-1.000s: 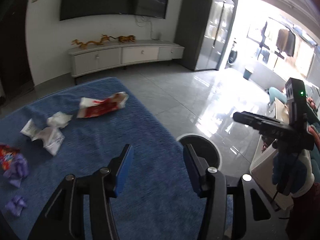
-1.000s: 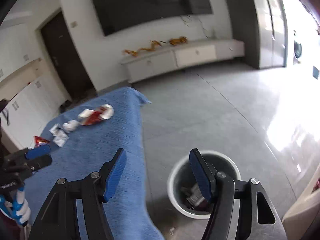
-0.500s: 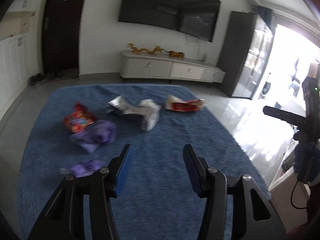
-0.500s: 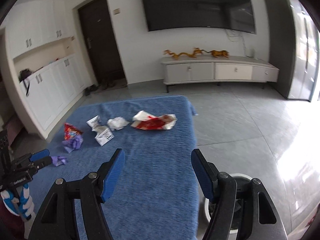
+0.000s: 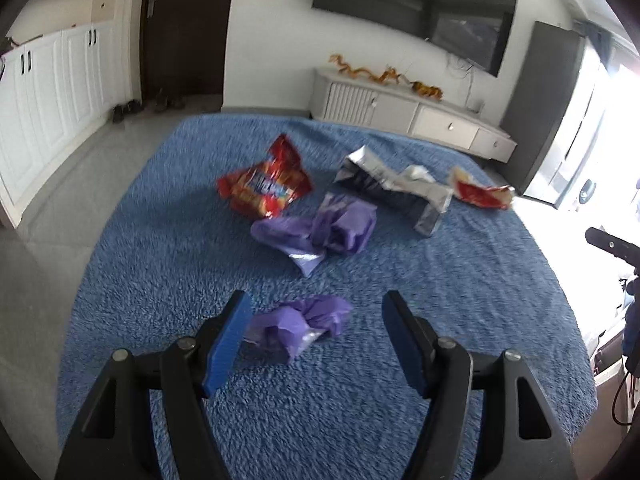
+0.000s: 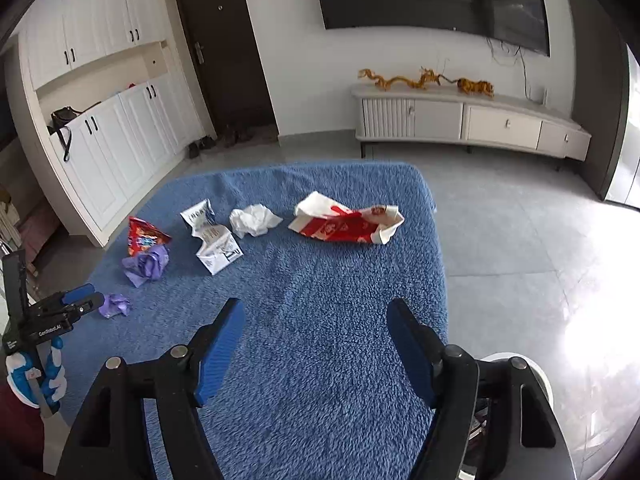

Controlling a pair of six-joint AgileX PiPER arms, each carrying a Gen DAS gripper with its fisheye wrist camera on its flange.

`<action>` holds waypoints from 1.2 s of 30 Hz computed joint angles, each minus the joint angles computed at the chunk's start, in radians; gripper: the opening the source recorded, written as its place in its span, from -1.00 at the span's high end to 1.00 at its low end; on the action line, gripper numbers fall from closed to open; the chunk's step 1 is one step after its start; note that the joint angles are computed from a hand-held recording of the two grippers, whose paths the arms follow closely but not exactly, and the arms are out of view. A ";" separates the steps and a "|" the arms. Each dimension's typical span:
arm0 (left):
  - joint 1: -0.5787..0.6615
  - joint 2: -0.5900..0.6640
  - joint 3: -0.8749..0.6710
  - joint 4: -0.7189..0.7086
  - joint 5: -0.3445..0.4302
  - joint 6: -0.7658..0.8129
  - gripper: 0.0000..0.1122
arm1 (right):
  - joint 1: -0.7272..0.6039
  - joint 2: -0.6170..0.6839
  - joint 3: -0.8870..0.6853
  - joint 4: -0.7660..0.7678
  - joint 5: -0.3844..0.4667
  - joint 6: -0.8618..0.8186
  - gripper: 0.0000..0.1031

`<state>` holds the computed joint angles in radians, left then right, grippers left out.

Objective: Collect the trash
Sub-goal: 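Move both tools back over the rug toward the remaining trash, then grasp the purple wrapper with the left gripper while the right gripper grasps the red-and-white paper cup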

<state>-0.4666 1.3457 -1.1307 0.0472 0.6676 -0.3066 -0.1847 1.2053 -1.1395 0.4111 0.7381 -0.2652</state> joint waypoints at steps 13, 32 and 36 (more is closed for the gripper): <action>0.064 0.120 -0.029 -0.108 -0.024 0.087 -0.18 | -0.064 0.376 -0.248 0.049 -0.066 -0.106 -0.52; 0.037 0.128 -0.026 -0.018 -0.049 0.010 0.00 | -0.056 0.934 -1.029 0.040 0.338 -0.210 -0.57; 0.034 0.127 -0.024 -0.012 -0.050 0.007 0.15 | -0.057 0.943 -1.035 0.092 0.413 -0.251 -0.57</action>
